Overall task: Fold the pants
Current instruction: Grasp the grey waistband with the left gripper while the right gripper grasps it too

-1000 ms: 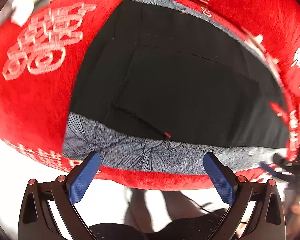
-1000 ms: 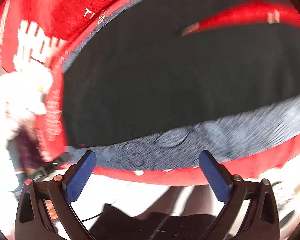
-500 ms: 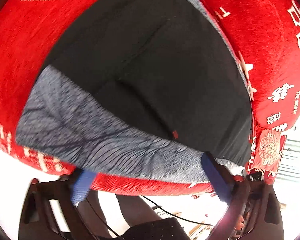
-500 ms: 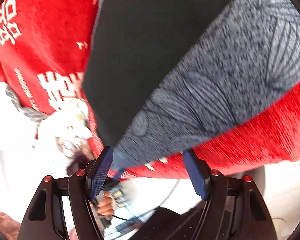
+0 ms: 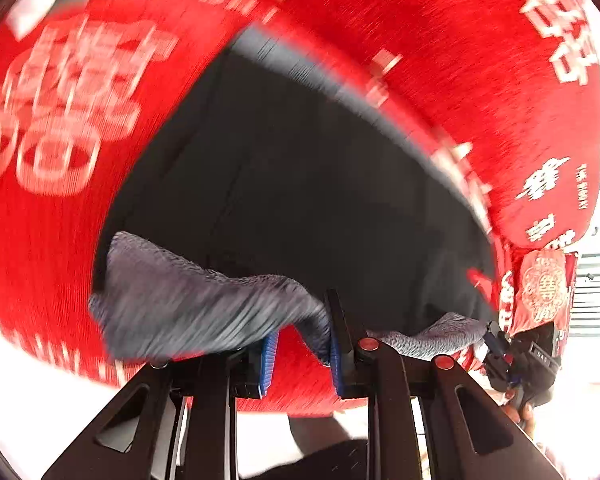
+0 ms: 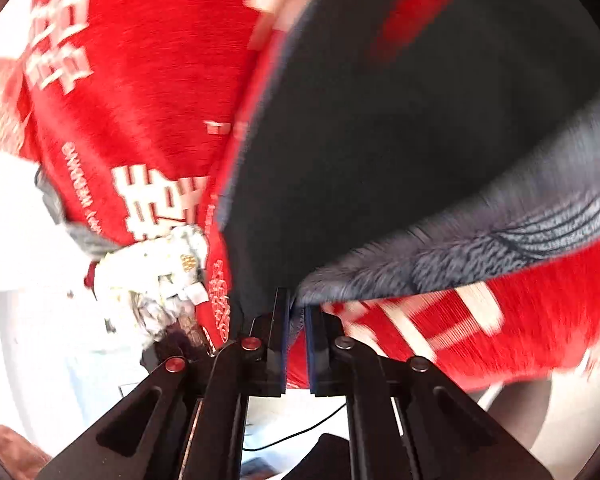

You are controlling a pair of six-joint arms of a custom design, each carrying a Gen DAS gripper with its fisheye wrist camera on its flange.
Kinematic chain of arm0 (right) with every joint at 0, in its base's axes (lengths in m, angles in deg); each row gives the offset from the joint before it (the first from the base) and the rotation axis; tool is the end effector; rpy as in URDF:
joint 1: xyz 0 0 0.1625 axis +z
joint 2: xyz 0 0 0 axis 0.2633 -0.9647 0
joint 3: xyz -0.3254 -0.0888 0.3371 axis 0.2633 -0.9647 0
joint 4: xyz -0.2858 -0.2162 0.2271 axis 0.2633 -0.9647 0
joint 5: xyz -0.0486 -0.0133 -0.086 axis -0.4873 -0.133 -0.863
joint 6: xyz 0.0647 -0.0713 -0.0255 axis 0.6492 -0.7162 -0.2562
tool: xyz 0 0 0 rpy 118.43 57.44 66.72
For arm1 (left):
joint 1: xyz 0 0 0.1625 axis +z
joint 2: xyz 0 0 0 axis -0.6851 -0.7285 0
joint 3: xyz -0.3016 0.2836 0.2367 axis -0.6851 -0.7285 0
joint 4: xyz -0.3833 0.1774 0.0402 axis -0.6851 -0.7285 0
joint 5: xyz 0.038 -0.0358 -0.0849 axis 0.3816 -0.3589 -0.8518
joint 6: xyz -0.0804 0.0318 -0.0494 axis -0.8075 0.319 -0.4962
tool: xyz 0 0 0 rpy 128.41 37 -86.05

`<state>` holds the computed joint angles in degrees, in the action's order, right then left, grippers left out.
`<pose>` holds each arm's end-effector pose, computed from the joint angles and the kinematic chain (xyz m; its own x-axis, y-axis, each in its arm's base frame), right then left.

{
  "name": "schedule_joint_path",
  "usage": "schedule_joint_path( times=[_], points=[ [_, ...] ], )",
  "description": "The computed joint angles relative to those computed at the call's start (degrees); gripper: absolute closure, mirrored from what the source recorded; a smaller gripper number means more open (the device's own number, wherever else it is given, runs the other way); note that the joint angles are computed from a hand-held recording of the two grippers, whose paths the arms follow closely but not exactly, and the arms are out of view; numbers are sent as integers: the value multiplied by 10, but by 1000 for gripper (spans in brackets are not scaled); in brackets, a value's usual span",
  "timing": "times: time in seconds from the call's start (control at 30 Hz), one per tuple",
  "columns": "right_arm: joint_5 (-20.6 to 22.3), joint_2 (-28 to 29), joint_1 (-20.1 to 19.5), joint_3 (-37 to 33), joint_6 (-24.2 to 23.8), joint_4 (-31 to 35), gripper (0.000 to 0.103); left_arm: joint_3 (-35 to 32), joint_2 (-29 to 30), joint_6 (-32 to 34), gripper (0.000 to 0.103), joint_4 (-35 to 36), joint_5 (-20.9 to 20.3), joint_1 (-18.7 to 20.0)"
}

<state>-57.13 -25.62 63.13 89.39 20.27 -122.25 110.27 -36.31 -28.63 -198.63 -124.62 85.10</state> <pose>0.0126 -0.6219 0.3128 -0.9984 -0.0349 -0.0454 -0.0354 0.9993 0.0102 -0.2039 -0.4417 0.1500 -0.8008 -0.5988 -0.0124 -0.4738 0.6459 -0.5986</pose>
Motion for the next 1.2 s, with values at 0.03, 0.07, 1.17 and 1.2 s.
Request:
schedule_joint_path(
  times=[0.03,0.07,1.17,1.2],
  points=[
    [3,13,15,-23,-6,8,95,-10,-1,13,80,4,11,5],
    [8,22,22,-39,-11,14,95,-25,-3,34,80,9,28,13],
    [-9,45,-37,-35,78,72,23,44,60,-131,44,-90,-14,7],
    [-17,49,-34,-40,75,86,23,57,65,-151,44,-110,-13,1]
  ],
)
